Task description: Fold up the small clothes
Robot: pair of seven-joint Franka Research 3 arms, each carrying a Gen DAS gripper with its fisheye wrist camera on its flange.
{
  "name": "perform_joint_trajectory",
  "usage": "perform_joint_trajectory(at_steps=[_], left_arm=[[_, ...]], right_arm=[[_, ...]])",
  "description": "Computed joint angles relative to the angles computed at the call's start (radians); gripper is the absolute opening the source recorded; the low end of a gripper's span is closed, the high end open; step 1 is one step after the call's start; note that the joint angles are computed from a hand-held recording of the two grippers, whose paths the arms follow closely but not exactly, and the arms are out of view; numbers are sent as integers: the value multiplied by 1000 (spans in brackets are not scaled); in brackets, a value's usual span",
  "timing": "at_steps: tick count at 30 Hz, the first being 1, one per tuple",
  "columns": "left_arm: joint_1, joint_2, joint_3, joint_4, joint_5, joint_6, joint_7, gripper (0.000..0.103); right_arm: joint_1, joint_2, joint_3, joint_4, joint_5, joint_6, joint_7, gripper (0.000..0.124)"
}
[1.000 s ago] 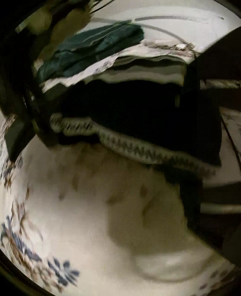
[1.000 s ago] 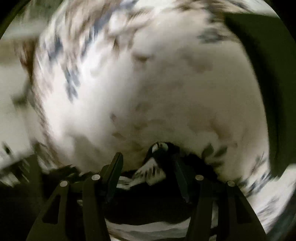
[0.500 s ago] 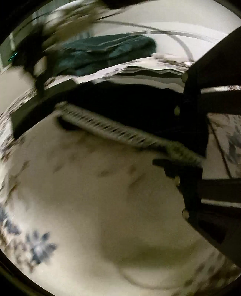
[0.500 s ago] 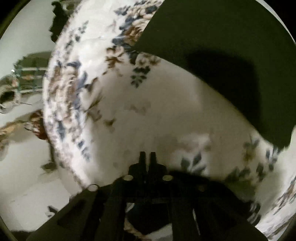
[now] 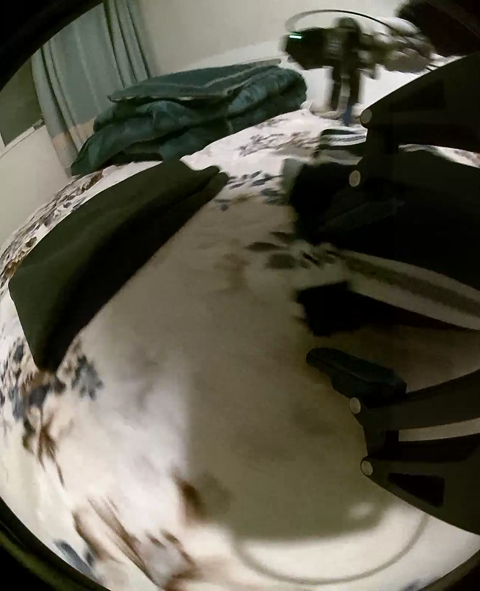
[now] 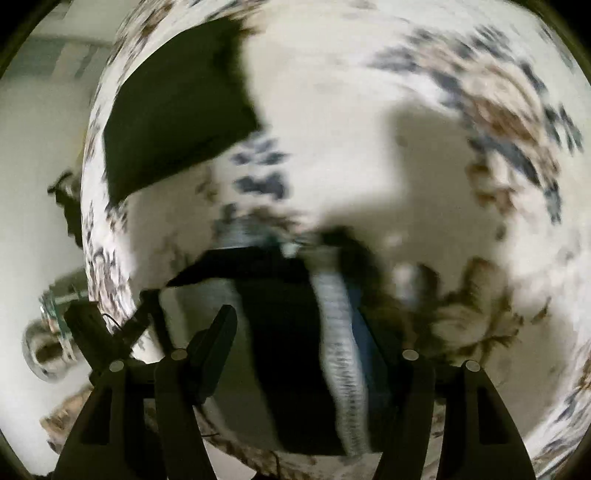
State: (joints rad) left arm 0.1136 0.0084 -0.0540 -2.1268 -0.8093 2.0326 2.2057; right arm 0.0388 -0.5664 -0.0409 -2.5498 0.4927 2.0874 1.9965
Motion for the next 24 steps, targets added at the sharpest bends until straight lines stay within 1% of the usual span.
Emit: perform_joint_trajectory(at_steps=[1,2,3,5,7,8,9,10,11,12,13,15,16,17,18,19,22,24], left_arm=[[-4,11,-4,7,-25,14,-5,41],[-4,22,-6,19,-35,15,-17,22],[-5,34,-8,30,-35,21,-38,18],[-5,44,-16,33,-48,40,-53,14],[-9,39,-24,28,-22,53,-51,14],[-11,40,-26,30,-14,55,-52,14],[-11,40,-26,35,-6,49,-53,14],[-7,39,-23,42,2,31,-54,14],[-2,41,-19,50,7,14,-56,15],[4,43,-14,60,13,-6,-56,16],[8,46,-12,69,22,-14,-62,19],[21,32,-5,74,19,-19,-58,21],[29,23,2,73,11,-23,-54,33],[34,17,7,71,5,-28,-53,57],[43,7,15,63,-13,-39,-46,66],[46,3,19,56,-25,-47,-45,70],[46,10,18,47,-31,-99,-66,70],[35,15,7,38,-28,-106,-72,70]], right_arm=[[-10,-34,-12,-50,16,28,-6,67],[-13,-47,-26,-78,33,46,-24,67],[-8,-53,-34,-108,63,76,-42,67],[12,-56,-64,-165,154,146,-100,67],[38,-39,-91,-203,256,209,-164,67],[46,-32,-92,-211,292,234,-187,64],[54,-29,-84,-217,318,275,-217,32],[47,-21,-60,-208,292,296,-215,9],[36,-17,-43,-199,261,298,-198,8],[29,-32,-25,-202,246,330,-182,8],[25,-50,-15,-203,232,355,-169,8],[22,-62,1,-187,193,389,-146,7],[18,-64,11,-176,171,415,-134,7],[23,-58,7,-166,158,424,-133,7],[28,-39,-4,-149,146,422,-139,7],[27,-27,-8,-141,130,415,-138,7],[31,24,-30,-117,114,383,-140,7],[39,62,-53,-102,131,347,-153,9]])
